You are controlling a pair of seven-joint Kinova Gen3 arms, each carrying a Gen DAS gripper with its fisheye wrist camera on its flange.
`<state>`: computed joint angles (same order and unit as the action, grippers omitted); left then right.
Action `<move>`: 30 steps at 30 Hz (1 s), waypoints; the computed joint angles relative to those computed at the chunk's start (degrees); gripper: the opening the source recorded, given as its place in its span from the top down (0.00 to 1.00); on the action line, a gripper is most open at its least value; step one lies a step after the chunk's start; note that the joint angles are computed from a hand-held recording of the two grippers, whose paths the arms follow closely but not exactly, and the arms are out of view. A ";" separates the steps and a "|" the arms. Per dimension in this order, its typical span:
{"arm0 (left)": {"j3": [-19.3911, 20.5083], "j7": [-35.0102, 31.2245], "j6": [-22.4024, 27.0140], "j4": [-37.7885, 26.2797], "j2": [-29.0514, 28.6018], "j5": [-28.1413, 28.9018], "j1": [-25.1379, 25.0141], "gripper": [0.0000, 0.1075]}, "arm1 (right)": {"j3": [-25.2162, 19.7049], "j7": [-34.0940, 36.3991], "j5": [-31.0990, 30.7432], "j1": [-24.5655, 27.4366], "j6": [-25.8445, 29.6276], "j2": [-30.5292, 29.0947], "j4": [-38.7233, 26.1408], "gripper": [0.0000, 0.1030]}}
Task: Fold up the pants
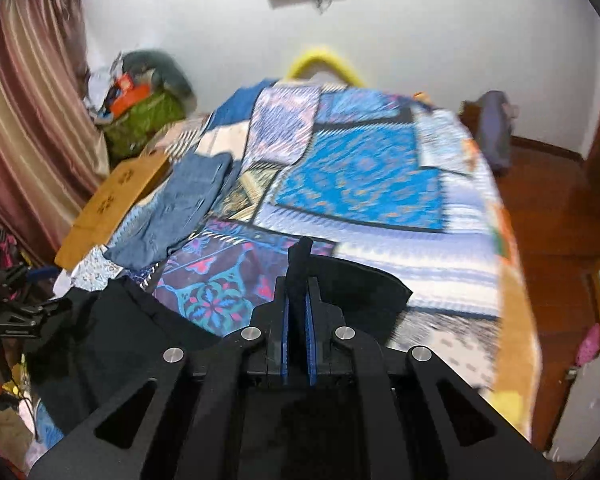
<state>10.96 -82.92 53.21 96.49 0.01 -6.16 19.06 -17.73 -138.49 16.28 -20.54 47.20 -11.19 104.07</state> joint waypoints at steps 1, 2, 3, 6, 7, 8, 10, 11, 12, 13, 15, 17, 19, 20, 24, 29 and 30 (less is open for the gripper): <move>0.28 0.07 0.40 0.08 -0.39 0.64 0.30 0.15 | -0.35 -1.18 0.26 0.10 1.81 -2.35 0.75 0.94; 0.57 0.24 0.77 0.12 -0.62 0.97 0.61 0.15 | -0.62 -1.43 -0.12 0.32 2.69 -4.72 1.96 0.94; 0.96 0.47 1.34 0.12 -0.83 1.12 1.02 0.15 | -1.22 -1.84 -0.65 0.95 3.32 -6.42 2.96 0.94; 2.18 2.10 1.93 0.80 -1.48 -0.04 2.41 0.15 | -2.13 -2.96 -4.10 2.23 5.50 -12.44 7.09 0.94; 2.53 2.71 1.94 1.26 -1.75 -0.44 2.86 0.15 | -3.19 -3.65 -4.93 3.15 6.42 -13.78 8.12 0.94; 2.87 3.25 1.98 1.73 -1.95 -0.68 3.28 0.15 | -4.49 -4.53 -6.06 3.81 7.76 -15.81 10.09 0.94; 3.52 4.64 2.17 2.56 -2.08 -1.59 4.07 0.15 | -6.53 -5.92 -8.58 4.78 8.90 -18.30 13.16 0.94; 3.90 5.70 2.23 3.07 -2.10 -2.36 4.49 0.15 | -7.50 -6.78 -9.93 5.19 8.94 -19.44 14.94 0.94; 4.13 6.57 2.24 3.51 -2.08 -2.90 4.84 0.15 | -8.02 -7.21 -11.05 5.49 9.01 -20.36 16.31 0.94; 4.33 7.51 2.31 3.97 -1.91 -3.37 5.17 0.15 | -8.93 -7.89 -12.08 6.00 9.12 -20.90 17.50 0.90; 4.38 8.73 2.49 4.46 -1.52 -3.90 5.60 0.15 | -9.58 -8.61 -14.38 6.26 9.08 -21.26 20.34 0.89; 4.25 9.95 2.25 5.19 -1.45 -4.09 5.92 0.15 | -8.98 -8.35 -15.99 6.08 9.49 -20.95 21.83 0.81; 3.87 10.54 1.86 5.92 -1.41 -3.42 5.88 0.13 | -7.71 -7.91 -16.97 6.21 10.56 -20.10 22.03 0.76; 3.71 10.67 1.64 6.27 -1.37 -3.19 5.83 0.12 | -7.63 -8.07 -16.67 6.65 11.00 -20.29 21.72 0.73; 3.39 11.90 -0.07 8.14 -1.44 -2.66 5.70 0.09 | -6.39 -7.29 -14.34 8.71 9.85 -23.55 21.23 0.50; 2.62 11.78 -1.36 8.94 -1.32 -0.32 4.85 0.06 | -4.35 -4.82 -12.60 11.14 3.73 -20.85 22.20 0.49; 2.68 11.95 -1.44 8.93 -1.22 -0.32 4.82 0.05 | -3.00 -3.97 -12.64 11.07 1.72 -19.53 22.80 0.49</move>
